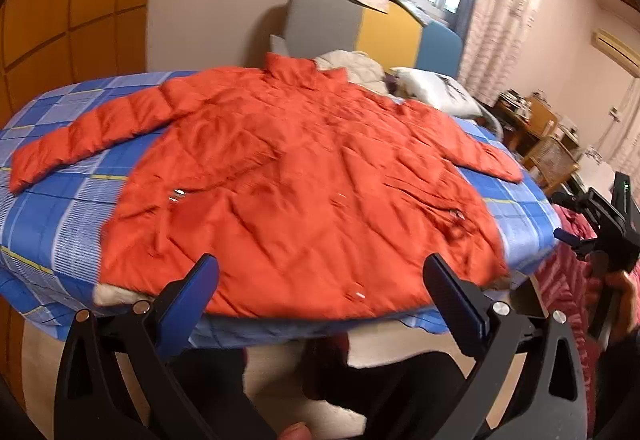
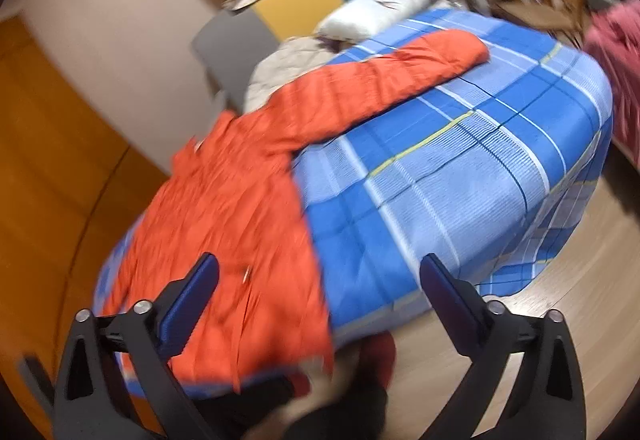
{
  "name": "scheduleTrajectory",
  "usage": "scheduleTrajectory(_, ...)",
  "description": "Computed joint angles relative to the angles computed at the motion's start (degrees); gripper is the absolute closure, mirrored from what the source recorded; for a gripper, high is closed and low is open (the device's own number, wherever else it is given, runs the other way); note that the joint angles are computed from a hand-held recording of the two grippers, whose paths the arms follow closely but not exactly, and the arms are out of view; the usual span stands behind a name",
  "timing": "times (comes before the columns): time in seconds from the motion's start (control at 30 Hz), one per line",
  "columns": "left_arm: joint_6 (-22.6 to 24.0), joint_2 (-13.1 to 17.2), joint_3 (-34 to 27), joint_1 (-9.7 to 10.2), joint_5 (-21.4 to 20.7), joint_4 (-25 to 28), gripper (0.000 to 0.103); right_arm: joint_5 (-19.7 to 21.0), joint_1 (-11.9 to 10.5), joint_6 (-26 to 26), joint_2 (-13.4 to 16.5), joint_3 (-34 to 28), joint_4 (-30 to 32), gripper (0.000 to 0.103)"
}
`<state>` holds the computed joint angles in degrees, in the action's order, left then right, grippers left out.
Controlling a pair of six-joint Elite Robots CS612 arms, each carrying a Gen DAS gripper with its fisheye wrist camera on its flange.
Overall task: Fold large clothes
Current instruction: 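Grasp the orange jacket's sleeve cuff with the right gripper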
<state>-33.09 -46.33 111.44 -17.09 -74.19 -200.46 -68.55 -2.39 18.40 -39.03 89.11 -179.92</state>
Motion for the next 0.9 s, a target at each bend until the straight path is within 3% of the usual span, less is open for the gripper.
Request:
scheduleTrajectory(0.07, -0.2, 0.3, -0.7, 0.87, 0.7, 0.5, 0.002, -0.2, -0.5, 3.9, 2.1, -3.6, 1.5, 0.023)
scheduleTrajectory(0.13, -0.4, 0.7, -1.6, 1.66, 1.5, 1.7, 0.002, -0.1, -1.0, 7.9, 4.7, -8.1, 3.3, 0.023)
scheduleTrajectory(0.23, -0.2, 1.2, -3.3, 2.93, 2.4, 3.9, 0.002, 0.0, -1.8, 13.0, 7.8, -13.6, 4.8, 0.035)
scheduleTrajectory(0.43, 0.8, 2.2, -6.9, 5.02, 3.3, 7.1, 0.002, -3.2, -3.1, 22.9, 14.8, -26.2, 8.5, 0.036)
scheduleTrajectory(0.8, 2.4, 7.2, -18.2, 7.1, 1.2, 15.4, 0.002, -9.0, -4.3, 28.3, 25.1, -44.8, 14.8, 0.036)
scheduleTrajectory(0.87, 3.0, 8.1, -20.1, 7.21, 0.8, 16.9, 0.002, -9.1, -4.4, 28.9, 26.8, -47.5, 15.5, 0.049)
scheduleTrajectory(0.9, 3.6, 8.9, -21.6, 7.35, 0.6, 18.0, 0.002, -9.1, -4.4, 28.7, 27.6, -48.9, 15.5, 0.049)
